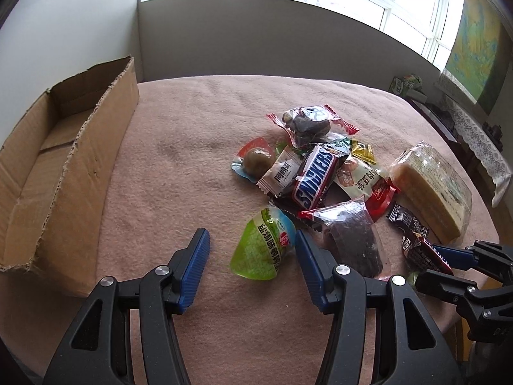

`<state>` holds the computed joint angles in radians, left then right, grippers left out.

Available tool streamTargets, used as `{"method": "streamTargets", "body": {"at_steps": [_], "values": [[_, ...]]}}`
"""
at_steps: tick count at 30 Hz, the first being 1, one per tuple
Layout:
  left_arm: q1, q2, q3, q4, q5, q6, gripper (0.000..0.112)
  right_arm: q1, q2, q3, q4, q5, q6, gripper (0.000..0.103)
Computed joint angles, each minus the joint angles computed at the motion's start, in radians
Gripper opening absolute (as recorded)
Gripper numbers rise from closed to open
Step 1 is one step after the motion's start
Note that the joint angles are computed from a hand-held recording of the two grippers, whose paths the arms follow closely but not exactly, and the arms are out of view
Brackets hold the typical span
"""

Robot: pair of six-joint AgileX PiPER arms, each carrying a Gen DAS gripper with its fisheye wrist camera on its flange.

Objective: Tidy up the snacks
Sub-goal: 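Grasp the green candy egg with the left gripper while the right gripper grasps a Snickers bar, then carry both held snacks over the cardboard box and open both grippers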

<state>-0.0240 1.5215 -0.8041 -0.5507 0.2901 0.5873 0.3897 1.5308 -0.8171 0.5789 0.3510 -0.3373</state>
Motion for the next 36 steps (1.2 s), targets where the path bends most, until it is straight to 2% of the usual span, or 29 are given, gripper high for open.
{"method": "streamTargets", "body": {"at_steps": [1,2,4,7,10,16,21,27,36], "values": [[0.002,0.001,0.0,-0.014,-0.003,0.014,0.051,0.001,0.002,-0.002,-0.004,0.0,0.004,0.05],[-0.004,0.006,-0.002,-0.024,-0.011,0.019,0.039,0.002,0.002,-0.002,-0.011,0.0,0.011,0.05],[0.0,0.004,0.001,-0.056,-0.017,0.045,0.029,0.007,0.001,-0.003,-0.027,0.001,0.029,0.05],[-0.003,0.005,0.009,-0.116,-0.026,0.103,0.023,0.017,0.004,-0.01,-0.063,0.004,0.066,0.05],[-0.018,0.004,0.023,-0.151,-0.053,0.142,0.023,0.029,0.005,-0.018,-0.117,0.013,0.12,0.05],[0.005,0.0,0.036,-0.292,-0.041,0.276,0.023,0.018,-0.005,-0.01,-0.052,0.031,0.061,0.036],[0.03,-0.003,0.044,-0.383,-0.022,0.367,0.023,-0.023,-0.009,0.004,0.094,0.054,-0.061,0.031],[0.059,-0.024,0.059,-0.43,0.0,0.411,0.022,-0.071,-0.029,0.031,0.261,0.07,-0.19,0.03],[0.087,-0.094,0.064,-0.425,0.026,0.394,0.022,-0.05,-0.073,-0.005,0.195,0.065,-0.115,0.03]]}}
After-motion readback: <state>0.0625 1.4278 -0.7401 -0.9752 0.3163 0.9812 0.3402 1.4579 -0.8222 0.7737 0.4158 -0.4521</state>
